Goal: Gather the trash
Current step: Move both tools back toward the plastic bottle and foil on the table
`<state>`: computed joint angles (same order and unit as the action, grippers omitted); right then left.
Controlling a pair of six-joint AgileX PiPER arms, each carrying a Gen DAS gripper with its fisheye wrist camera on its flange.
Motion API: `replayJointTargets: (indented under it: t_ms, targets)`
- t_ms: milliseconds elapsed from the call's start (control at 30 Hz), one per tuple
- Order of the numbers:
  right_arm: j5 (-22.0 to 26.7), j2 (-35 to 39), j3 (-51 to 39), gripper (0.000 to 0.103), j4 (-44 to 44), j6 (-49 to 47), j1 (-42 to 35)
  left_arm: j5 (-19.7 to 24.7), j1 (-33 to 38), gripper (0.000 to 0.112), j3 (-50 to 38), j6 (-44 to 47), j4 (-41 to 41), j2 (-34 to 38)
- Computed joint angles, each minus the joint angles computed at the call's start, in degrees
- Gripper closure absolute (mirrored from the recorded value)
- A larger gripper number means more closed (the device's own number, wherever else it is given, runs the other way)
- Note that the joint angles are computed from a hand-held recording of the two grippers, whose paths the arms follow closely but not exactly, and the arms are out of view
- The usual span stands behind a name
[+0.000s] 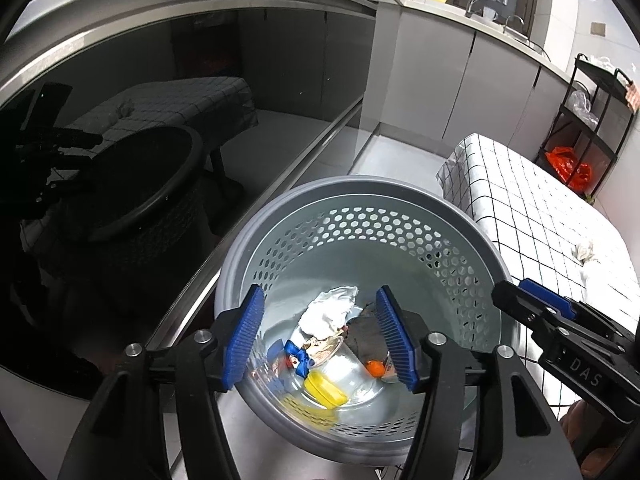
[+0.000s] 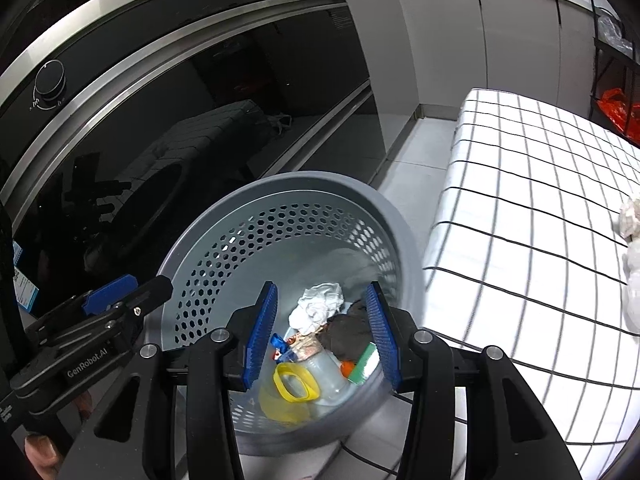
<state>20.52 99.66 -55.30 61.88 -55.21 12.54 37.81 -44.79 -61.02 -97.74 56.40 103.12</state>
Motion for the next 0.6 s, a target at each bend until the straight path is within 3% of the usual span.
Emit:
replayJointTargets:
  t_ms: [233,433,500,600]
  targets:
    - [-0.6,-3.7,4.5,0.05,2.2,-3.7,-3.0,1.3,-2.0,0.044,-2.5,0.7,-0.5,1.1]
    - [-2.1,-7.2,9.9,0.039,7.2,-10.8,-6.4,4.1,-5.2,0.029,-5.6,0.2,0.9,2.7]
    - [-2.3,-8.3,11.6,0.031,9.5,-13.8,-8.1,4.5,-6.0,0.026,-6.4,-0.6,1.7,3.1]
    - [-1.4,-10.2,13.9,0.027,10.5,-16.8,-11.8,4.0,-7.0,0.024,-7.6,-0.6,1.6,3.7]
